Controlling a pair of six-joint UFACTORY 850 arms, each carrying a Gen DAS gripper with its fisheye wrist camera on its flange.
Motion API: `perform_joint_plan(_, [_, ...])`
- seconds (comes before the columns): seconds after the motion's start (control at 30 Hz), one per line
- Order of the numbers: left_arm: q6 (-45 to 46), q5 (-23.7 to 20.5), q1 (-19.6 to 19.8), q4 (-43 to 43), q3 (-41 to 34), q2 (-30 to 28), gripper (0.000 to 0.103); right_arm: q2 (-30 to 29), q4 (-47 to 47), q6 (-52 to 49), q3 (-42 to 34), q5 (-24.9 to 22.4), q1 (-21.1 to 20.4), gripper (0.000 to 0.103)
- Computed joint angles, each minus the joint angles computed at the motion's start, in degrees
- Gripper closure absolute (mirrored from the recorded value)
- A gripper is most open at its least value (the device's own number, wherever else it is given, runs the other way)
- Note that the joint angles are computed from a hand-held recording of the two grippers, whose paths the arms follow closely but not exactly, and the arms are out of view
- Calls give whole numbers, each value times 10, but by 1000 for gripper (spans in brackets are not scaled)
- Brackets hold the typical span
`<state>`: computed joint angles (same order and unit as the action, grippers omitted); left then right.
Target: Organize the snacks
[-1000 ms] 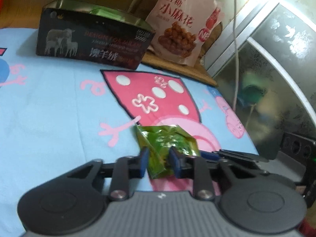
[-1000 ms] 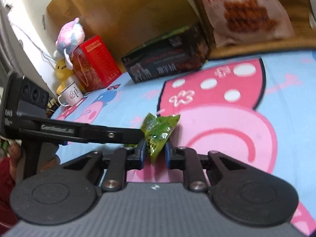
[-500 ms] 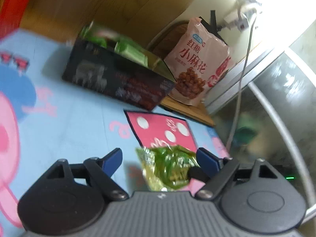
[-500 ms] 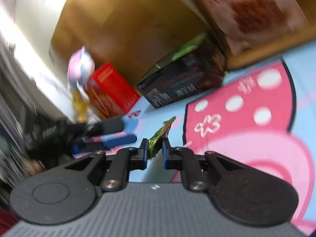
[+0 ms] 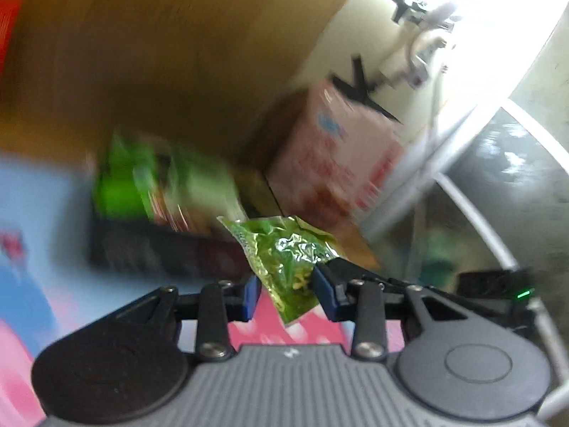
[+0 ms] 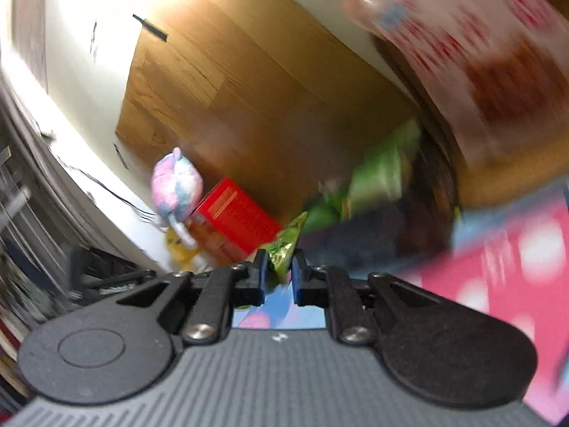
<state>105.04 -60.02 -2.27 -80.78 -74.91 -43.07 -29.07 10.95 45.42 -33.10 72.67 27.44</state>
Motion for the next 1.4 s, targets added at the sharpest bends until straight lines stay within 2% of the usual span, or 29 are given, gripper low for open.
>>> perform_joint_plan(0.13, [-17, 105, -36, -26, -77, -35, 69, -24, -10, -86, -114, -155, -51, 87])
perform_joint_plan(0.23, [-37, 170, -53, -24, -119, -70, 71, -65, 36, -185, -200, -262, -58, 85])
perform_joint_plan(0.3, [-18, 215, -60, -47, -120, -77, 66, -91, 101, -275, -248, -321, -53, 84])
perform_joint_plan(0.33, [-10, 220, -60, -55, -117, -79, 64, -99, 136, -315, -261, -331, -49, 82])
perform_joint_plan(0.4, [15, 205, -51, -80, -101, -72, 60, -98, 177, -353, -255, -309, -37, 69])
perform_joint_plan(0.47, [60, 188, -39, -122, -67, -52, 59, -84, 199, -350, -222, -244, -21, 63])
perform_joint_plan(0.6, [171, 152, -16, -199, 30, 7, 56, -57, 252, -323, -148, -146, 28, 63])
perform_joint_plan(0.67, [250, 140, -5, -244, 92, 42, 49, -48, 264, -283, -112, -111, 54, 63])
perform_joint_plan(0.77, [386, 137, 4, -328, 186, 92, 24, -52, 302, -215, -72, -74, 113, 61])
perform_joint_plan(0.8, [421, 133, 8, -348, 211, 103, 14, -55, 326, -202, -63, -68, 136, 58])
perform_joint_plan(0.9, [527, 129, 15, -408, 285, 136, 9, -68, 408, -164, -52, -63, 204, 48])
perform_joint_plan(1.0, [559, 131, 31, -415, 329, 156, 0, -75, 452, -103, -46, -66, 258, 36])
perform_joint_plan(1.23, [621, 137, 63, -438, 391, 177, 0, -92, 568, -165, -81, -85, 341, 18])
perform_joint_plan(1.33, [636, 134, 74, -448, 404, 180, 0, -95, 600, -203, -93, -90, 358, 15])
perform_joint_plan(1.4, [649, 125, 82, -455, 414, 184, 0, -95, 612, -213, -98, -87, 363, 9])
